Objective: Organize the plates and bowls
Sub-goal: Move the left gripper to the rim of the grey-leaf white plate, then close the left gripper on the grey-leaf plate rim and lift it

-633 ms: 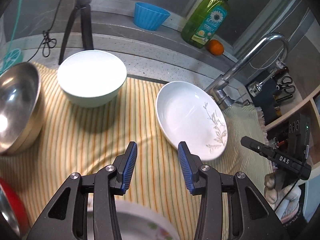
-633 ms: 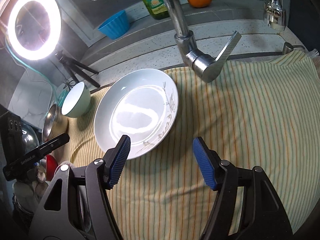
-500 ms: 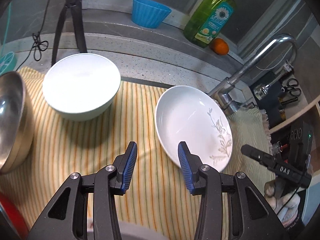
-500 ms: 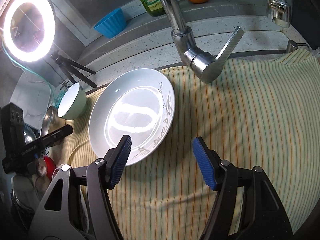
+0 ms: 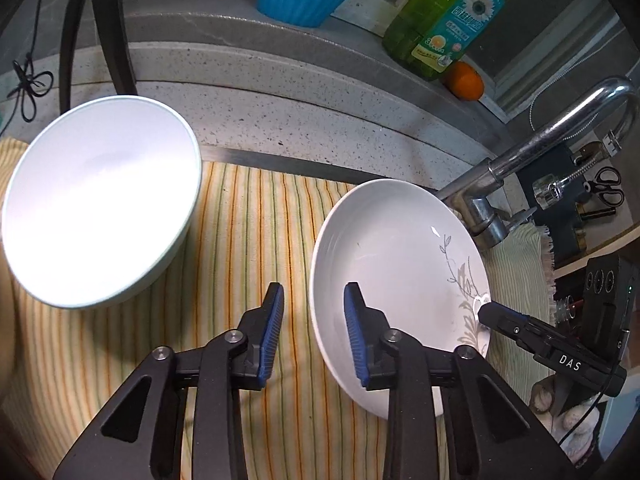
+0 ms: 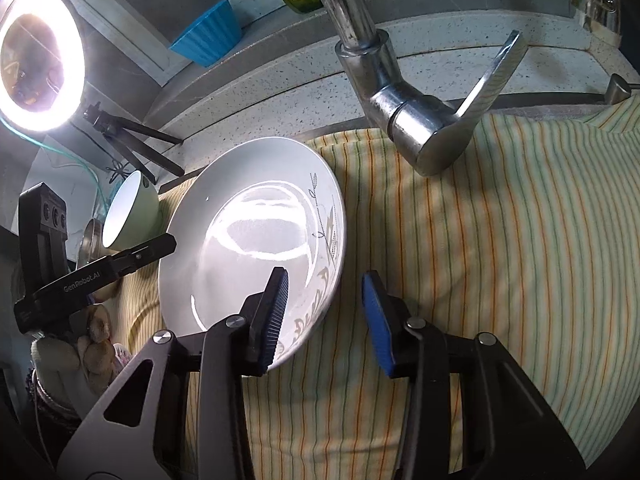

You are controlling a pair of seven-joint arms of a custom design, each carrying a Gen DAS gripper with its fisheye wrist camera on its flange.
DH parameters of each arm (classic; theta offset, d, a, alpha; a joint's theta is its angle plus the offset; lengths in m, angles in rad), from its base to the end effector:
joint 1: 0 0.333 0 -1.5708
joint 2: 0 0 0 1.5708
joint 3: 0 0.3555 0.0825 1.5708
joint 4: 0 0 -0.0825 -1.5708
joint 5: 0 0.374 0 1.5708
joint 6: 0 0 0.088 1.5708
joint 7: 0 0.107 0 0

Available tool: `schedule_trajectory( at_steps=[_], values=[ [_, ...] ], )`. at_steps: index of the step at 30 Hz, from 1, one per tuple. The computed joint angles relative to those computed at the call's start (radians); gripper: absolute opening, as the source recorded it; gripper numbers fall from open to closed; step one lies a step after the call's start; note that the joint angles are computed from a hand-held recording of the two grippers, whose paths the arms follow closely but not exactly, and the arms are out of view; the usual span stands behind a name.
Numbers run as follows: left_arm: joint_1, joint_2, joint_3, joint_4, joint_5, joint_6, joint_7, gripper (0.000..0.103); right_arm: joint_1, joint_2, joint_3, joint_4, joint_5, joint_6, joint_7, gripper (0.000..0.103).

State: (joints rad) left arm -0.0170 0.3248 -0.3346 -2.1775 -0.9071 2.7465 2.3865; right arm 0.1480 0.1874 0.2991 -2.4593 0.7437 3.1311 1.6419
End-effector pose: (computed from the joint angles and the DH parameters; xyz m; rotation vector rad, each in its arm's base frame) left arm 0.5576 -0.1635 0.3075 1.6977 -2.3651 0.8439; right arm 0.4813 0.1639 0.3133 -1.4770 2.1916 -0.0235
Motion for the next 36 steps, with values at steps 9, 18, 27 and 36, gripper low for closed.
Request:
schedule_trajectory(
  at_steps=[9,18,27,36],
  values=[
    [-0.013,0.017,-0.006,0.012,0.039,0.0,-0.016,0.018,-0.036,0.04,0.021,0.043,0.009,-0.042,-0.044,0.02],
    [-0.003,0.009,-0.019,0.003,0.045,0.009,-0.02,0.018,0.035,0.028,-0.064,0.038,-0.112,-0.074,0.057,0.018],
    [-0.002,-0.053,-0.018,-0.054,-0.031,0.02,0.044,0.018,0.049,-0.015,-0.049,0.011,-0.088,-0.075,0.043,0.018],
    [-0.024,-0.166,0.04,-0.142,-0.19,-0.001,0.179,0.018,0.134,-0.073,-0.081,-0.008,-0.139,-0.084,0.083,0.018]
  ],
)
